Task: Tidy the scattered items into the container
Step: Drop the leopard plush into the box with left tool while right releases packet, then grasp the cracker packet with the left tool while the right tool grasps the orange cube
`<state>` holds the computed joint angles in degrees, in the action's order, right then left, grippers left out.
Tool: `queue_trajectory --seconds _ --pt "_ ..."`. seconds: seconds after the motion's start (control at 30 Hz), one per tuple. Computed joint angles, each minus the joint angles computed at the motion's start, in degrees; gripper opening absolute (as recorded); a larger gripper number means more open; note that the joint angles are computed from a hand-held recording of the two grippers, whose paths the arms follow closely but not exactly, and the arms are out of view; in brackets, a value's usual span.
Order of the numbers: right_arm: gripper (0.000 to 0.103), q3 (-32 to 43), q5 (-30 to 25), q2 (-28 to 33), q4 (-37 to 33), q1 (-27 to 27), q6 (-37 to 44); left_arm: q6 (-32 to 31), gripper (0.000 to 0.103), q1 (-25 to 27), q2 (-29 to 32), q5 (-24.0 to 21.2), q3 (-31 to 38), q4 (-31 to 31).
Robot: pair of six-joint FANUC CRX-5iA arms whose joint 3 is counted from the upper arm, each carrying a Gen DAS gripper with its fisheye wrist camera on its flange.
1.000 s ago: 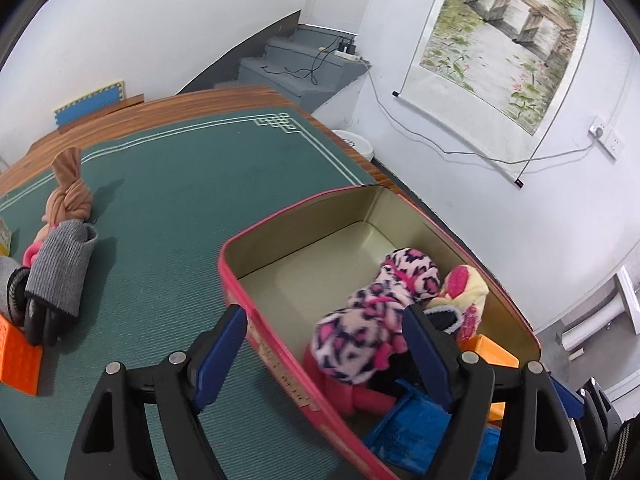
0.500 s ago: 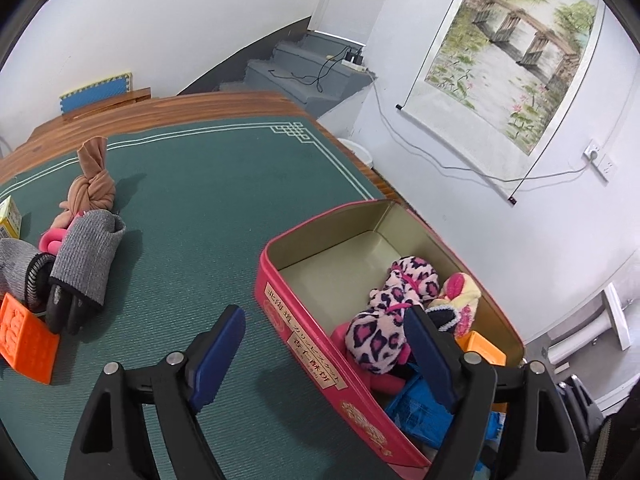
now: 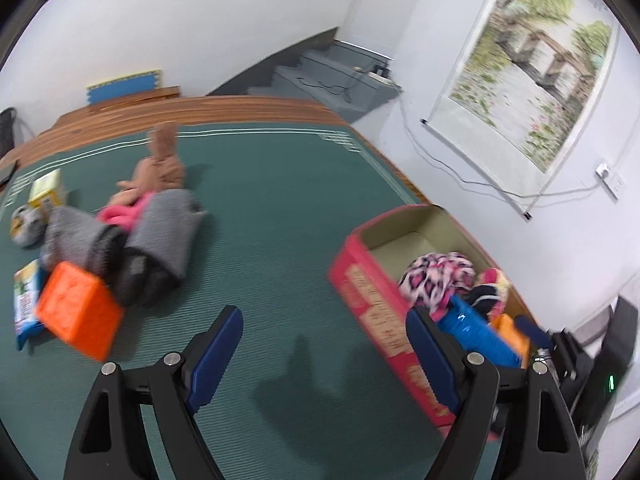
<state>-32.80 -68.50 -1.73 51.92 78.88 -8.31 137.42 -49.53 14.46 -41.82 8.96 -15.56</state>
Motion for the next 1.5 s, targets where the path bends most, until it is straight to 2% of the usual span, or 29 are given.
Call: queue_trajectory --seconds 0.07,0.2,0.27,0.37,0.43,0.5,0.6,0.67,0.83,1.1,1.13,1.27,1.3,1.37,1.4,1.43,1.5 --pt "0.084 1.46 -0.14 0.67 -1.12 -0.75 0.74 3.2 0.085 0.29 -2.5 -0.87 -2.37 -3.09" --pt "0.085 2.6 -0.66 0.49 2.72 1.07 -1.61 10.7 0.085 1.25 -7.76 -5.64 -6.81 -10.09" --pt "0.086 2.96 -0.49 0.74 7.14 2.13 -3.7 13.58 0.085 2.4 -10.04 -7.01 -9.27 -11.55" --pt "0.086 3.91 4.46 1.46 12.7 2.07 -5.69 17.33 0.085 4.44 -13.34 -9.07 -12.82 -13.31" --pt "0.086 5.45 8.58 2.82 13.91 1.22 -6.14 18.68 0.085 6.02 -14.9 -10.5 -14.64 -13.8" --pt "0.086 7.62 13.29 4.55 13.65 0.1 -5.76 18.85 0.085 7.76 -15.62 -12.11 -15.92 -13.87" --pt "0.086 11.59 20.22 7.87 10.73 -1.47 -3.49 17.53 0.085 10.44 -15.76 -11.49 -17.64 -11.9" --pt "0.086 13.63 22.4 10.08 9.28 -2.1 -2.68 15.66 0.085 11.78 -14.76 -11.61 -17.58 -10.83" --pt "0.086 16.37 25.6 14.09 9.44 -2.96 -2.86 11.04 0.085 13.67 -11.58 -11.57 -15.87 -9.75" --pt "0.086 17.51 27.57 17.64 9.9 -4.06 -4.09 10.53 0.085 16.86 -10.37 -7.95 -17.17 -7.94" --pt "0.086 17.47 27.95 17.84 9.59 -4.19 -3.96 11.71 0.085 16.14 -10.34 -8.04 -16.99 -9.88" --pt "0.086 18.49 28.0 18.71 7.1 -4.08 -1.17 11.1 0.085 15.5 -9.89 -8.63 -16.22 -11.01" --pt "0.086 18.94 28.06 19.02 6.46 -4.06 -0.22 11.55 0.083 15.11 -9.85 -8.89 -16.05 -11.81" --pt "0.086 20.04 28.43 19.6 4.83 -4.09 2.0 12.38 0.055 14.36 -9.76 -9.43 -15.72 -13.34" --pt "0.086 20.6 28.69 19.88 3.98 -4.13 3.14 12.3 0.048 14.15 -9.69 -9.67 -15.55 -13.64" --pt "0.086 21.12 29.76 20.04 3.02 -4.37 4.42 12.64 0.043 13.84 -9.79 -9.95 -15.5 -14.04" --pt "0.086 22.0 32.2 20.45 2.05 -4.96 6.64 12.03 0.043 14.45 -10.71 -8.21 -16.73 -12.83"
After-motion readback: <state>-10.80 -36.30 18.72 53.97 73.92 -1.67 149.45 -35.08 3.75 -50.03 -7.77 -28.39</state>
